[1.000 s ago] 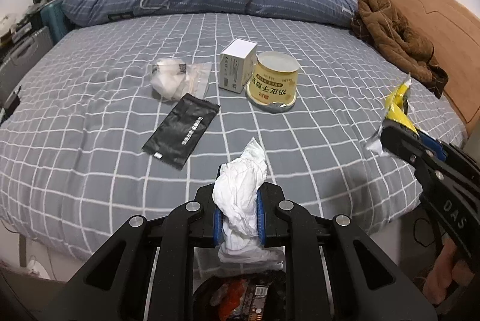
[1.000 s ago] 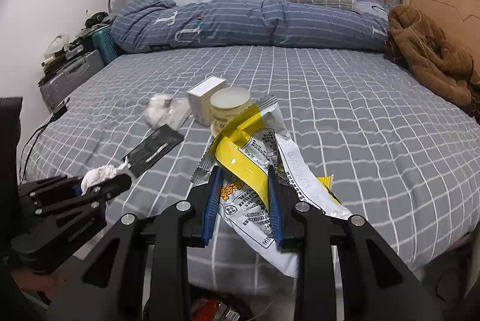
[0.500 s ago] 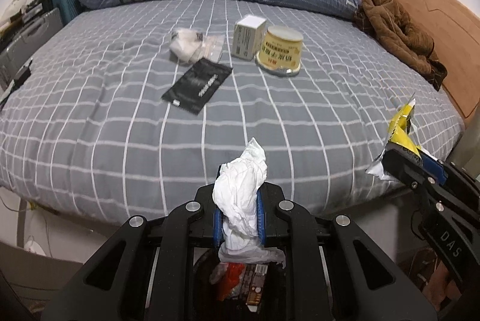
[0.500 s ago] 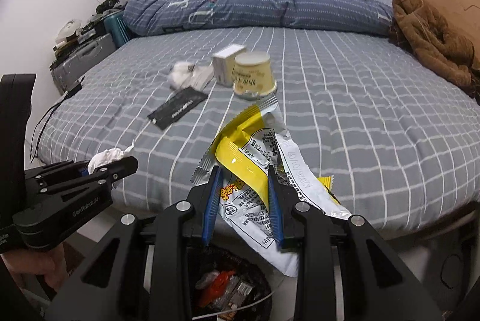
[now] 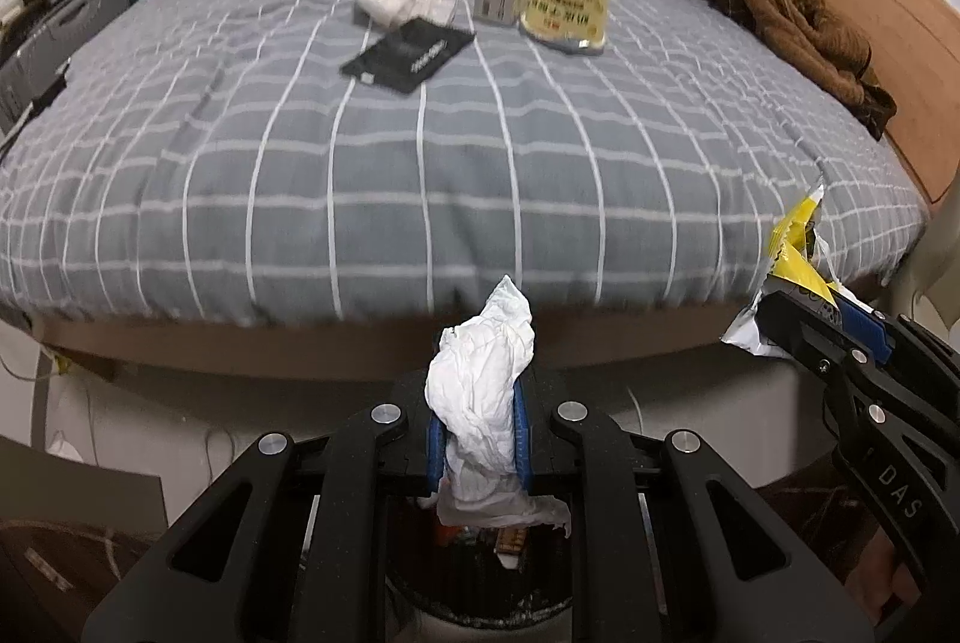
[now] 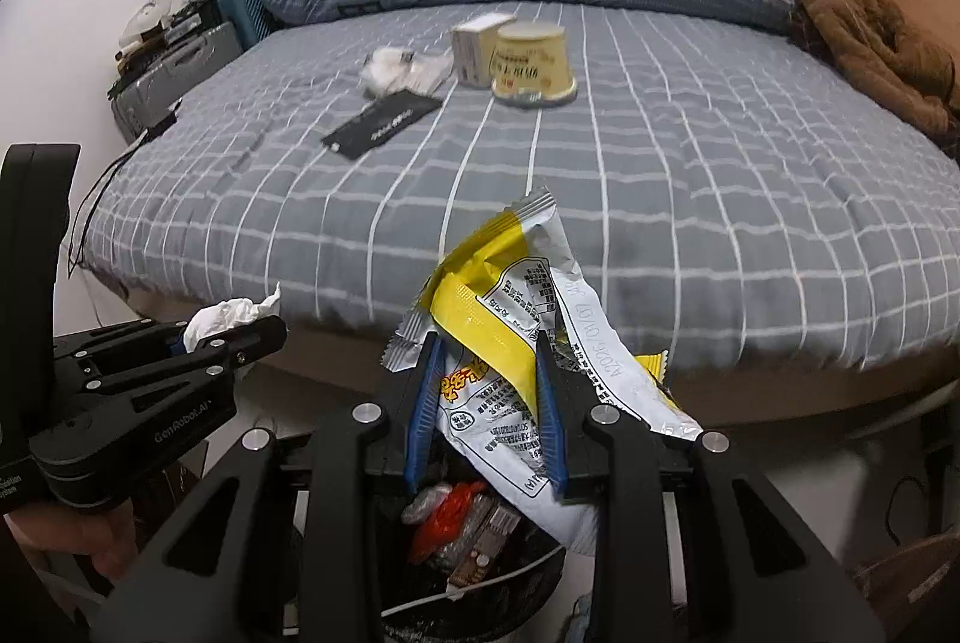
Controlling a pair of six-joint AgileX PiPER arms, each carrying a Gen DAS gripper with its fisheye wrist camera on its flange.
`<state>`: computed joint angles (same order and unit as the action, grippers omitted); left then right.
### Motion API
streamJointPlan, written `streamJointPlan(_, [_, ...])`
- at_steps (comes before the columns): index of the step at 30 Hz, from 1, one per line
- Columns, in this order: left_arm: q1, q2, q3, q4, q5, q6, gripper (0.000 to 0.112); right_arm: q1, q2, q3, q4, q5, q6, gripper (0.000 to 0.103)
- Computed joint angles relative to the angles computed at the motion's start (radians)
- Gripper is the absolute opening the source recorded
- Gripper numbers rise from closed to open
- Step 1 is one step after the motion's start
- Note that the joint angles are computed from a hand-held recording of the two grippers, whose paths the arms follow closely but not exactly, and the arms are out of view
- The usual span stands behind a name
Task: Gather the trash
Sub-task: 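Carry the yellow packet and white tissue with both tools over the black bin, then open both tools to drop the packet and tissue into the bin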
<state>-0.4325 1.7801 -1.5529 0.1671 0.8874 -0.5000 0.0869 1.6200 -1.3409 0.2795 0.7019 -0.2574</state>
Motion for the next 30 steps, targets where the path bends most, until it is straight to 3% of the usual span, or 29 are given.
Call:
streamJointPlan(14, [0.009, -0.087, 0.262, -0.063, -0.070, -0.015, 0.016, 0.024, -0.037, 0.172, -0.020, 0.007, 0.002, 0.029])
streamJointPlan(28, [0.063, 0.001, 0.373, -0.154, -0.150, 0.073, 0.016, 0.062, 0.117, 0.200, 0.003, 0.008, -0.032, 0.030])
streamJointPlan(30, [0.074, 0.005, 0.386, -0.158, -0.157, 0.080, 0.016, 0.080, 0.139, 0.191, 0.002, 0.007, -0.029, 0.035])
